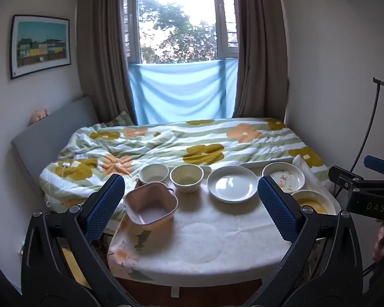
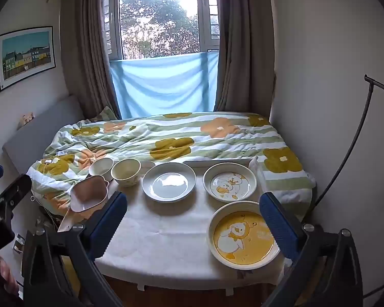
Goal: Organize plates and bowls
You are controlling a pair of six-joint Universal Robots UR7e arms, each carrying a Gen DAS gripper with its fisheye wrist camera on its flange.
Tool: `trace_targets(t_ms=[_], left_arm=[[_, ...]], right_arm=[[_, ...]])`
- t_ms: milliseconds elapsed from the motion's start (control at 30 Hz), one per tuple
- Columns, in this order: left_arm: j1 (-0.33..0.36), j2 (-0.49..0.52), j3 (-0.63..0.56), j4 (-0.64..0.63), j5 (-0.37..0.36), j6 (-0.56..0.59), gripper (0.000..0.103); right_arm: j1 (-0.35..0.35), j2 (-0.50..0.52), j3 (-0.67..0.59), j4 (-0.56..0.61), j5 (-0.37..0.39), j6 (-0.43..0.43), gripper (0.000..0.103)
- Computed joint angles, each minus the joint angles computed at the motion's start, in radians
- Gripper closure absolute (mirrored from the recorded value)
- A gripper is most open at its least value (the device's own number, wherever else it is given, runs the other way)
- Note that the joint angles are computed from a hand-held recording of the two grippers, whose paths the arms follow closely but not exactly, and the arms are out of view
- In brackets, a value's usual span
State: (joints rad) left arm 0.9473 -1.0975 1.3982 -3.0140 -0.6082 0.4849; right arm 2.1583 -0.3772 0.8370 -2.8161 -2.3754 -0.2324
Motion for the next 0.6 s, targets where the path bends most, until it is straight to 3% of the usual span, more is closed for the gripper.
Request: trace_targets(t_ms=[100,333,600], left_arm=[[-0.008,0.002,0.015,-0.065,0.011,0.061,0.0],[-0.008,0.024,-0.005,-0.063,0.046,0.063,0.0],[-0.002,0.035,-0.025,-0.049,0.038,0.054,0.0]], right_arm=[[0.0,0.003,-0.003,-0.01,0.002,-0.009,0.0],[0.0,0.005,0.003,-0.047,-0.005,-0.038,0.0],[-0.003,0.044,-0.062,-0.038,-0.018,-0.075,0.0]])
